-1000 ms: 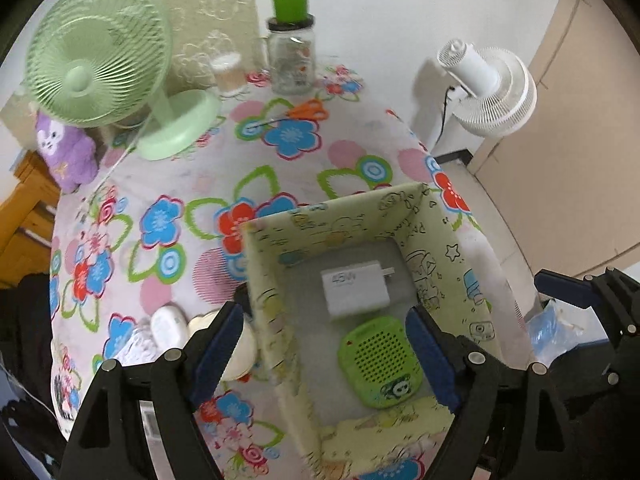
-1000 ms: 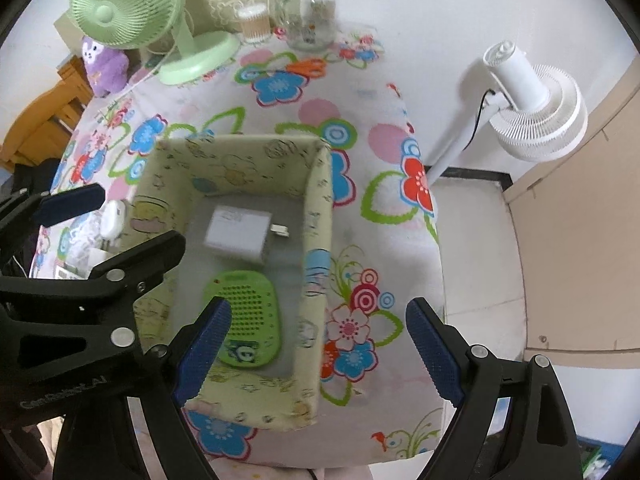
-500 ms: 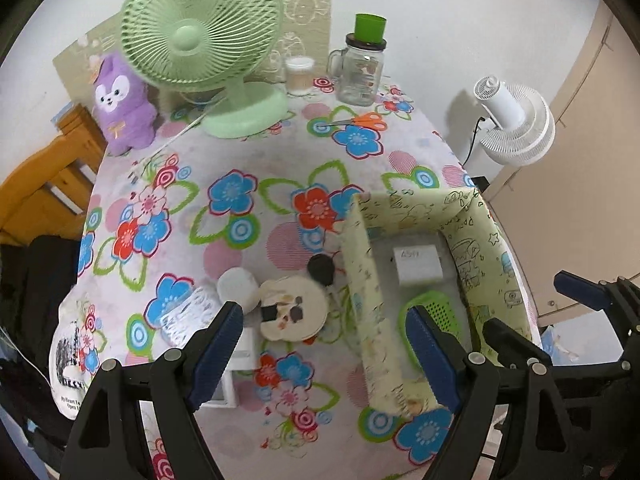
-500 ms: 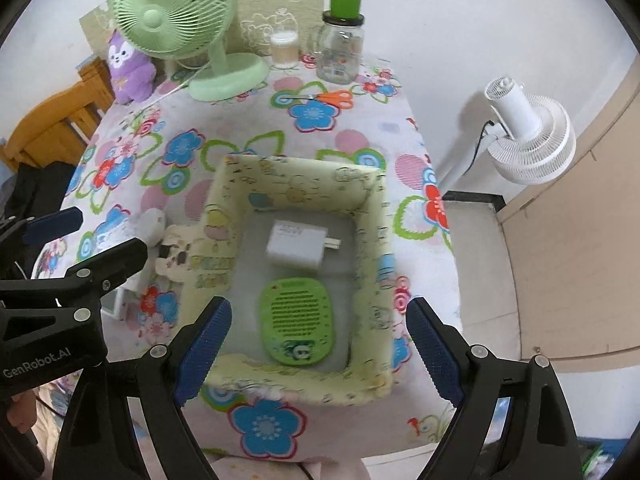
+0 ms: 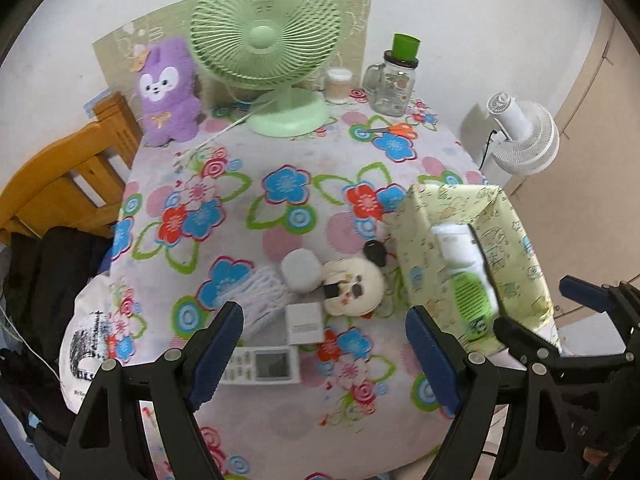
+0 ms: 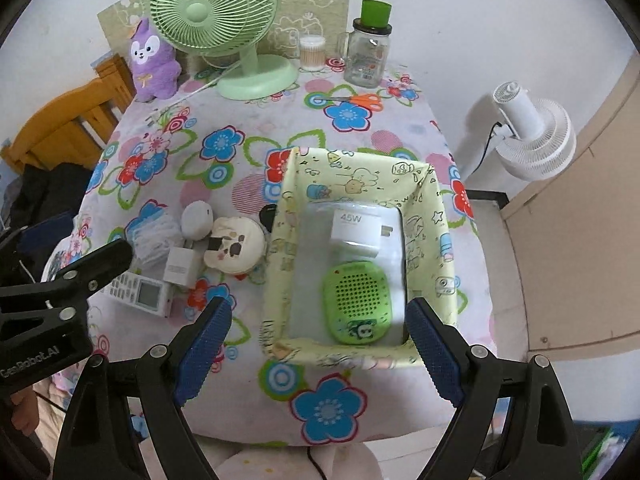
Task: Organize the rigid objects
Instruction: 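Lift both grippers out of the basket and back over the table, then move the left gripper to the white remote control and grasp it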
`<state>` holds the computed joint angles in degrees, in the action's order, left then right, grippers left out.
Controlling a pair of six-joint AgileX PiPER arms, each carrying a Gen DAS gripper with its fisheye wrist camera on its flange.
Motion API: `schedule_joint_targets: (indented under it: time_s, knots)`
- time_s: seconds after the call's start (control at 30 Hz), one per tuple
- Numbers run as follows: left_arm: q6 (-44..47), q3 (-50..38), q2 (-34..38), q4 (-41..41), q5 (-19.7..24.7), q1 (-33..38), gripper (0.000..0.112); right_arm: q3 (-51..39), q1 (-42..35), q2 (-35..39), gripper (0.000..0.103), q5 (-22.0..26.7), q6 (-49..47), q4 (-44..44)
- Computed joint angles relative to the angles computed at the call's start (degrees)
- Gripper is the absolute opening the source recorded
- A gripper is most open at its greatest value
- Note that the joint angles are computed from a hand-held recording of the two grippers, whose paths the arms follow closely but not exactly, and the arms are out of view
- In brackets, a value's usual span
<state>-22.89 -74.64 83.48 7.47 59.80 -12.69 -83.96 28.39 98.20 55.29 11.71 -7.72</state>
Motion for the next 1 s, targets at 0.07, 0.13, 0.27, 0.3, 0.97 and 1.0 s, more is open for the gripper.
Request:
schedule_joint_targets:
  time_s: [0.07, 0.13, 0.27, 0.3, 0.97, 1.0]
  knots:
    - [1.7, 2.2, -2.0, -0.7, -0.5, 1.5, 0.085, 0.3, 1.3, -0.2, 0.091, 0.2, 2.4, -0.9]
    - [3.9, 4.3, -4.0, -1.6, -0.8, 3.2, 0.085, 0.7, 2.5, -0.5, 0.091, -0.1, 4.8, -1.3]
    - [8.8, 8.3, -7.2, -2.9, -1.3, 6.7, 0.085, 1.6, 6.3, -1.0, 0.091, -0.7, 11.6, -4.5]
    - [10.3, 9.2, -7.9, -3.9, -1.4, 8.1, 0.085, 1.8, 7.1, -1.1, 0.091, -0.8, 12.7, -4.8]
    - [19.8, 14.4, -10.4, -9.6, -1.3, 18.6, 0.085, -3.2, 15.0, 3.6, 0.091, 0.2, 16.9, -5.9]
    - [19.0, 14.5, -9.9, -9.0, -1.3, 18.5, 0.085, -3.8, 14.9, 4.3, 0.091, 0.1, 16.4, -5.7]
